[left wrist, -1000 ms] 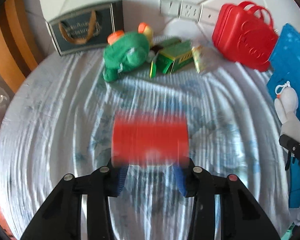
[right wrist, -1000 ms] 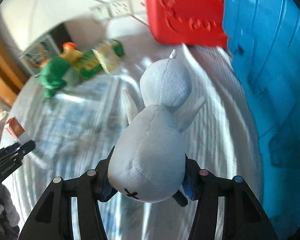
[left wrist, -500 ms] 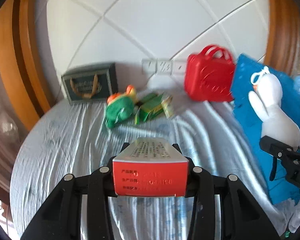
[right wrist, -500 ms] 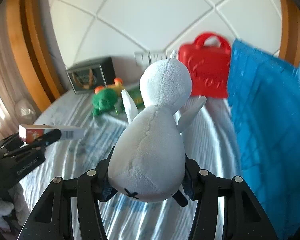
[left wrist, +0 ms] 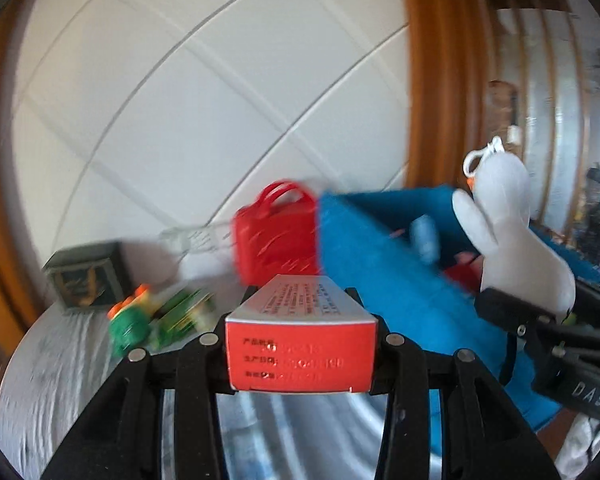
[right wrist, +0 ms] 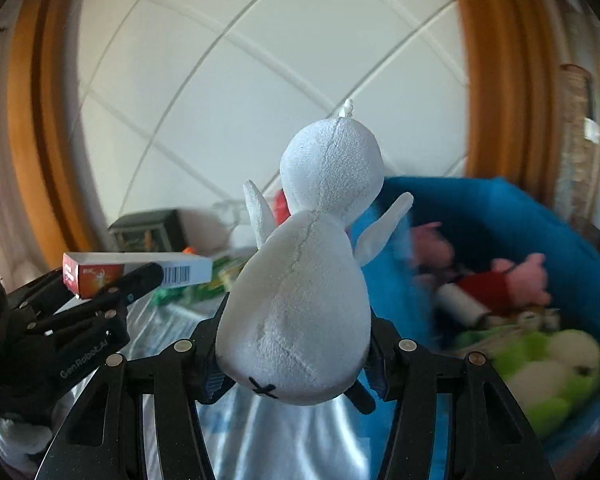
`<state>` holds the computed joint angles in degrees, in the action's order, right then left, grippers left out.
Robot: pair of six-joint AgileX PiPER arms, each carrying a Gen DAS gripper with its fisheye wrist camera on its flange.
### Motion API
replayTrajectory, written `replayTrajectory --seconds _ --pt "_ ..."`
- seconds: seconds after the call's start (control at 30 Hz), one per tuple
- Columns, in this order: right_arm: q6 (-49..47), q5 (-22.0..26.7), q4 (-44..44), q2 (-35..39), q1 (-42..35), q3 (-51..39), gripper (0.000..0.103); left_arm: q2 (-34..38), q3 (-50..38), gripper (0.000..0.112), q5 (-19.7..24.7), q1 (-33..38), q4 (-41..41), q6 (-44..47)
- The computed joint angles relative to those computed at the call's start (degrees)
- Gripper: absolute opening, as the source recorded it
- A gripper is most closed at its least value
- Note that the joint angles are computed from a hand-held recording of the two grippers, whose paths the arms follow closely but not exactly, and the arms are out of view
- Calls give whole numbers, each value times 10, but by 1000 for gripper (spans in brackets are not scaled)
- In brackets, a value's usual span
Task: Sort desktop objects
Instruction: 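Carry the ointment box and rabbit plush over the blue bin and open both tools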
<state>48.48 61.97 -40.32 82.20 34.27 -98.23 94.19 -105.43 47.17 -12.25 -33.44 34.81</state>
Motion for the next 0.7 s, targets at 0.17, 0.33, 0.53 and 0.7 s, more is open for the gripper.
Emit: replayTrajectory --seconds 0.17,0.33,0.53,0.7 --pt "-36 -12 28 -103 -107 75 55 17 -69 40 -9 -130 95 -107" --pt "-177 -79 166 -168 -305 137 55 43 -114 40 -7 -255 215 -211" --pt "-375 -129 364 -181 -501 178 55 114 -212 40 73 -365 338 -312" --pt "-485 -134 475 -165 -597 195 55 152 -255 40 127 -404 380 -340"
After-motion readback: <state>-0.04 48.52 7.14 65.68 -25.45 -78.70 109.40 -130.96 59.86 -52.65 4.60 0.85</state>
